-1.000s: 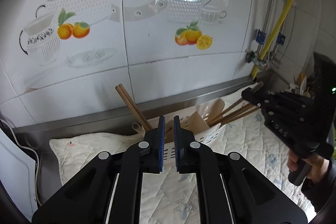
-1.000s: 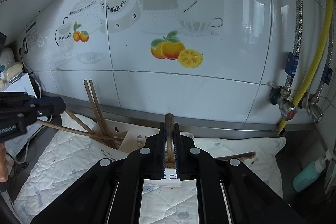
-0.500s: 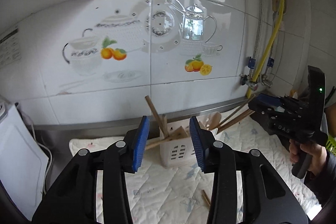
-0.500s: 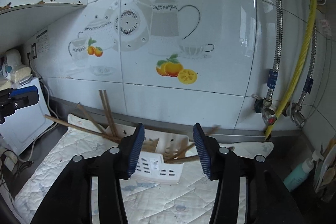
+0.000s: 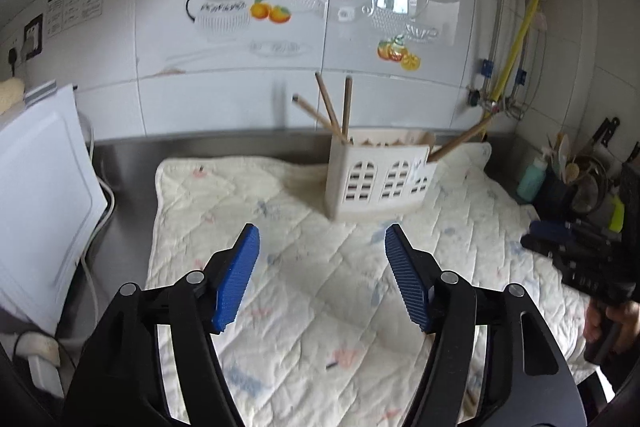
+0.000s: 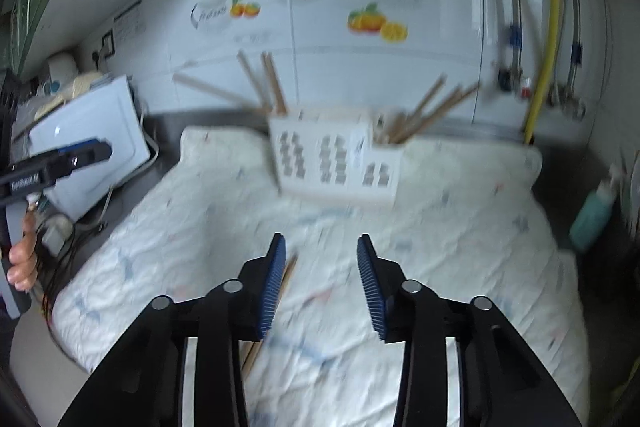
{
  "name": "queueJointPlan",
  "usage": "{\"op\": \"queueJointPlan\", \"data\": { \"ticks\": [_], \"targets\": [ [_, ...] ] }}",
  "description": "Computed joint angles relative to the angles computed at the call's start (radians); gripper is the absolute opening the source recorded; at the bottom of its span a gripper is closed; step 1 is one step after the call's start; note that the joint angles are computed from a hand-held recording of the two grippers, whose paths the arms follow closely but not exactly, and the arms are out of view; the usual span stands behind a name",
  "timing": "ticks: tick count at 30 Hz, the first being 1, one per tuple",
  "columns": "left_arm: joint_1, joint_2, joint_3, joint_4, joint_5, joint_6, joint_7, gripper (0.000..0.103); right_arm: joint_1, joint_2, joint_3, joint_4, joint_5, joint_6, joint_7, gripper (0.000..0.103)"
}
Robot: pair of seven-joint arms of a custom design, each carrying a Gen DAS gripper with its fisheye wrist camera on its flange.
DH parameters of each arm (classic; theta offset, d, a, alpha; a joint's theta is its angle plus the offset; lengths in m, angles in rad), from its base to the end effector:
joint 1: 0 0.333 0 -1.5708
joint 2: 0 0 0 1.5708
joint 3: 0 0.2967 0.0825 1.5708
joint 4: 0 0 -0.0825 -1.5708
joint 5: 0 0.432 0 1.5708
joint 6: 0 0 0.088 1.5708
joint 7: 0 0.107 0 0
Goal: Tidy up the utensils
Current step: 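Withdraw both open grippers from the holder back over the mat, then close the right gripper on the remaining chopsticks while the left gripper approaches another chopstick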
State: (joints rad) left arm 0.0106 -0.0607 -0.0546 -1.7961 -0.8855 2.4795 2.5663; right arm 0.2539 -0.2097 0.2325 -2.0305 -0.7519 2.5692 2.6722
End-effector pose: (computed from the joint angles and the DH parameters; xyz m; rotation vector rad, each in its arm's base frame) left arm 0.6405 -0.0263 0.6243 -1.2068 2.1101 -1.2556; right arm 0.5171 0.2963 0.5866 -1.5452 1.7272 -0.8248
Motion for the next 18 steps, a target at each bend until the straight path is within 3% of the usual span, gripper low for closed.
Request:
{"op": "queueJointPlan", "data": {
  "ticks": [3, 9, 11, 18],
  "targets": [
    [0.001, -0.037, 0.007, -0.073, -0.013, 0.013, 0.011, 0.07, 0.025, -0.006, 0.016, -0.058, 0.043, -0.008, 0.037, 0.027],
    [-0.025, -0.091, 0.029, -0.188, -0.028, 0.083, 0.018, 0.082, 0.064, 0.026, 0.026, -0.125, 0.133, 0.055, 0.133, 0.016],
    [-0.034, -0.101, 0.035, -0.213, -0.023, 0.107, 0.016, 0.086, 0.073, 0.042, 0.023, -0.131, 0.15, 0.087, 0.16, 0.014],
    [-0.06, -0.121, 0.058, -0.266, -0.02, 0.173, 0.023, 0.096, 0.106, 0.091, 0.003, -0.101, 0.155, 0.077, 0.194, 0.008]
  ]
}}
